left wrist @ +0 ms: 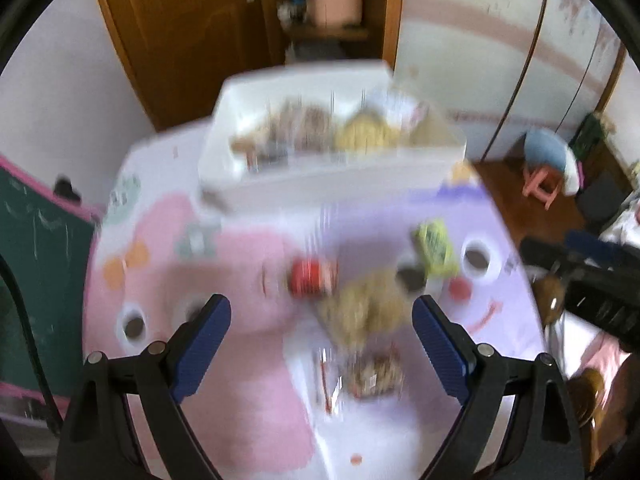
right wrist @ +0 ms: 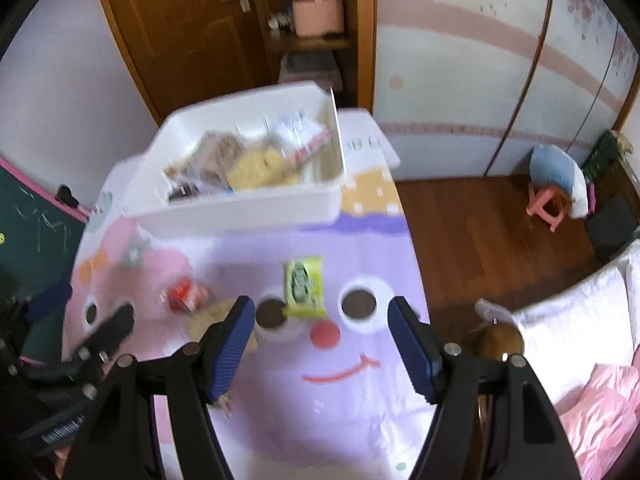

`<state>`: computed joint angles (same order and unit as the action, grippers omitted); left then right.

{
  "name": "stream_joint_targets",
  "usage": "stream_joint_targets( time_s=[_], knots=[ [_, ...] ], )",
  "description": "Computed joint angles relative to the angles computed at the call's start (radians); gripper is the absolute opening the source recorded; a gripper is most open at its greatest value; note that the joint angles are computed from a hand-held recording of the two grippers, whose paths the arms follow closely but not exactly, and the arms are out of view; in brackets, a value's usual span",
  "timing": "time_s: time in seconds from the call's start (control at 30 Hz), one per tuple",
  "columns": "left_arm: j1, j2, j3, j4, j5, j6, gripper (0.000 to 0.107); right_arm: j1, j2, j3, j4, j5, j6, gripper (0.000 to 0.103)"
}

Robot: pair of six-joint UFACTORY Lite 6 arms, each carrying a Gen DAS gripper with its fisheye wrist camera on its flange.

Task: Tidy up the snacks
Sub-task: 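Move both tools back over the remaining snacks on the table, then grasp the small clear nut bag with left tool while right tool grasps the green cake pack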

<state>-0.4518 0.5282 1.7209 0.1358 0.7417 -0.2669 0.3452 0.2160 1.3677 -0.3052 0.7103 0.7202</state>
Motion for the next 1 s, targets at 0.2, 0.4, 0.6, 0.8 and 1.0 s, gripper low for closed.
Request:
stream_joint_targets(
  time_s=[0.2, 0.4, 0.6, 0.8, 1.0],
  knots=[
    [-0.042, 0.041, -0.185, 0.022, -0.035, -0.101, 0.092, -0.022, -0.009, -0.150, 0.081, -0.072, -0.056, 0.069],
    [-0.014, 0.104, -0.212, -0.121, -0.106, -0.065, 0.092, -0.032, 0.005, -0.218, 0.125, -0.121, -0.093, 0.069],
    [-0.023, 0.159, -0.175, -0.187, -0.108, -0.031, 0.092, -0.032, 0.031, -0.210, 0.149, -0.137, -0.132, 0.069],
    [-0.045, 0.199, -0.140, -0.216, -0.104, 0.020, 0.082, -0.043, 0.108, -0.133, 0.155, -0.136, -0.163, 0.069],
    [-0.076, 0.206, -0.118, -0.179, -0.105, 0.039, 0.034, -0.065, 0.254, -0.001, 0.183, -0.125, -0.216, 0.069]
  ],
)
